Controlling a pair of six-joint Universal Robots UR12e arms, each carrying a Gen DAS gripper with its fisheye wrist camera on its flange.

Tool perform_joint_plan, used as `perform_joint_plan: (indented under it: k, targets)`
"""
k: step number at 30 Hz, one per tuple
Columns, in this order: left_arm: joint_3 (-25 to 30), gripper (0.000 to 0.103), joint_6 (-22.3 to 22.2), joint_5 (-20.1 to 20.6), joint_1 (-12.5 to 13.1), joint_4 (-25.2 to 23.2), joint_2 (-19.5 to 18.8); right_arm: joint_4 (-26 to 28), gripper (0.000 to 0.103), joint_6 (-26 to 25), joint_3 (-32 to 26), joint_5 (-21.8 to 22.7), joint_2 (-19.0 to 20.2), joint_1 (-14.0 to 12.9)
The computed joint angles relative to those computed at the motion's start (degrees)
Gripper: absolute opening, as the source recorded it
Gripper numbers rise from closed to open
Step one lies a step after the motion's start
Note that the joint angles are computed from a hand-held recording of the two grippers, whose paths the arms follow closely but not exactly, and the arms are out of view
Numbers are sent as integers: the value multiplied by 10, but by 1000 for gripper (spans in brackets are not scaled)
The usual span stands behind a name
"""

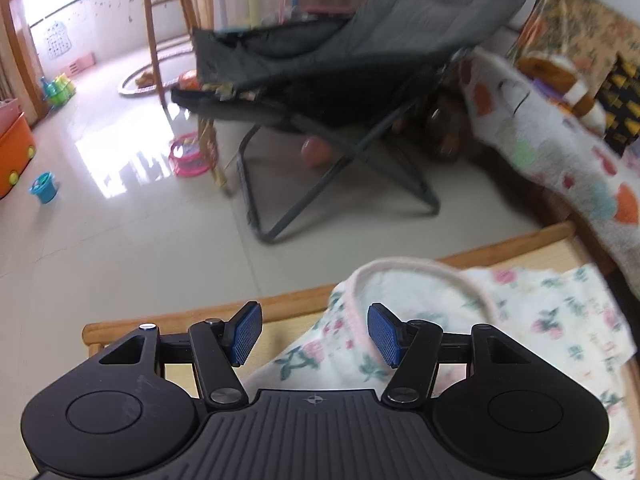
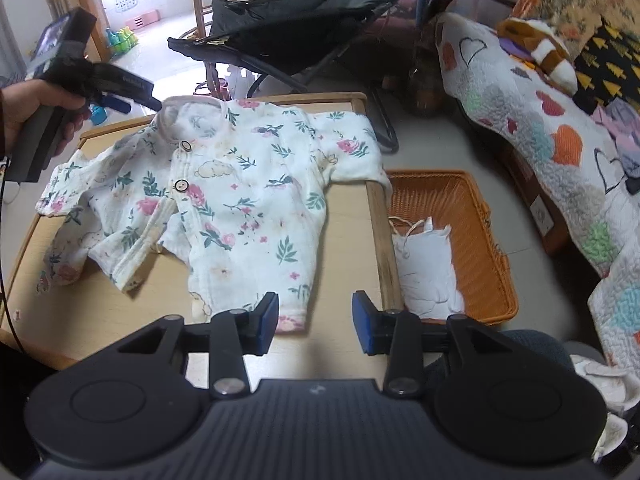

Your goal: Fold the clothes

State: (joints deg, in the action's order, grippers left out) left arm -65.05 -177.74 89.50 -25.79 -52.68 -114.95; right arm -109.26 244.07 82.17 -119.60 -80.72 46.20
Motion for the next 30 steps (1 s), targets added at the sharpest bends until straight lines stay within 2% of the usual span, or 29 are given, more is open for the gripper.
perform_joint_plan:
  k: [3,6,9,13,18,20,25,26,30]
  targets:
    - [-24,62,-9,-18,8,41,13,-33,40,-30,7,9,0,-2]
    - [-61,62,-24,-59,22,89,39,-67,40,-81,8,19,5,-2]
    - [-100,62,-29,-105,35,117,71,-93,38,-142,2,29,13,-2]
    - [-160,62,-44,-171,51,142,121,-97,34,-198,-17,55,29,-3]
    - [-236,62,-43,-214,53,153,181,-89,24,-226,-34,79,47,-5]
    - [-262,62,-24,-219,48,148,201,-82,24,-226,-39,85,52,-5]
    - [-318,62,-14,-228,32,146,237,-61,24,-213,-45,79,59,-1]
    - [-328,61,-11,-220,27,146,243,-59,24,-210,-45,76,59,0]
    - [-356,61,-39,-201,11,158,255,-52,24,-207,-45,68,60,3]
